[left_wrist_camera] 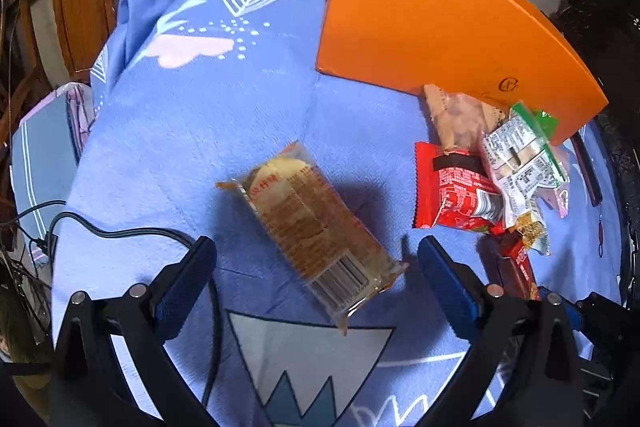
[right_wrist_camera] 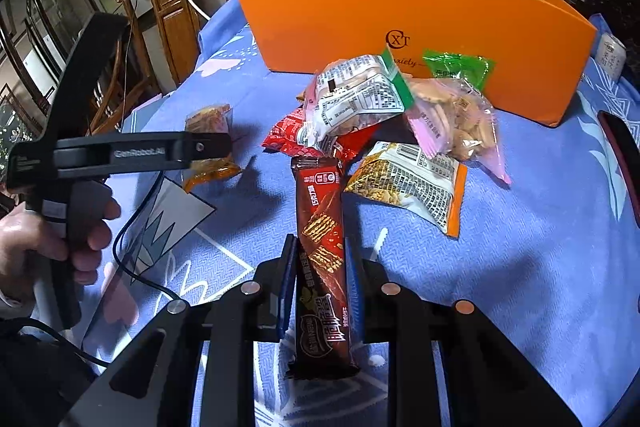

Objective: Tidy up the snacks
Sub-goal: 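Grasp the brown chocolate wafer bar with the right gripper while the left grasps the bread roll pack, then carry the wafer bar and roll pack over the orange box, release both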

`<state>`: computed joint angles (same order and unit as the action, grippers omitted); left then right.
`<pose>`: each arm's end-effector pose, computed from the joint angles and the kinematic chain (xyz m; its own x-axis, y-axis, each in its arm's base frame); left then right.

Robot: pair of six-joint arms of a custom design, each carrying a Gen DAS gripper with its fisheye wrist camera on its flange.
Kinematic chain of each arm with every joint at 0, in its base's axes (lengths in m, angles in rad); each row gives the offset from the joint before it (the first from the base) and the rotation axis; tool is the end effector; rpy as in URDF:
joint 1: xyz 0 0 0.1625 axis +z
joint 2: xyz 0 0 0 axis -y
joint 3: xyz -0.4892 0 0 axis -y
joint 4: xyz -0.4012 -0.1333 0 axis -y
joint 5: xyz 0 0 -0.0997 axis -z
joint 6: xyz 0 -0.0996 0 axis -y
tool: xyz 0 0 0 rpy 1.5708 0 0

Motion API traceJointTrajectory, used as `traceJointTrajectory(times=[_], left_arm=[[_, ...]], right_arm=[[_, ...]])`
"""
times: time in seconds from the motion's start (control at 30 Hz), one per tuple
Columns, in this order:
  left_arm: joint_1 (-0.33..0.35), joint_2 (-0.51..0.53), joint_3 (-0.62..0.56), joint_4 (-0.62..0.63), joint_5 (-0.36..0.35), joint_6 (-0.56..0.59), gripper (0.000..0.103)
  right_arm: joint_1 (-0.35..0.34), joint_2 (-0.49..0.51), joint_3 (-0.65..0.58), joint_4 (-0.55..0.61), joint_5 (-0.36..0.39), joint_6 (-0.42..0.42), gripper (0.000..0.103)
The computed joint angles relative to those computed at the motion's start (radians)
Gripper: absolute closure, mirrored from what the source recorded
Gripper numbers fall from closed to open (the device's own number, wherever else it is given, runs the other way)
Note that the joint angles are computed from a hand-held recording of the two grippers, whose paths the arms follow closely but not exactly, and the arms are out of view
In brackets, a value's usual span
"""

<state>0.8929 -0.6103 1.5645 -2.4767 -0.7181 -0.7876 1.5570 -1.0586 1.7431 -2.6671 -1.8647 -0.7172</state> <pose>-0.2951 -0.6987 0.0453 -0.7894 -0.2402 -0.5649 0.0950 0.8614 -0.4990 0.0951 -0.6815 0.2878 -0.7284 -0.5049 0.4632 -0.6185 0.7755 -0.1272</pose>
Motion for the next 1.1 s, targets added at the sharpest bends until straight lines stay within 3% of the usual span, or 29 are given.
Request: traceJointTrajectory(times=[0.67, 1.1], left_arm=[[-0.019, 0.032, -0.019, 0.009, 0.059, 0.072, 0.066], [-0.028, 0.014, 0.036, -0.127, 0.038, 0.142, 0.068]], right_arm=[[-0.002, 0.0, 0.013, -0.035, -0.002, 0.041, 0.079], [-0.003, -0.01, 0.028, -0.063, 0.0, 0.023, 0.08]])
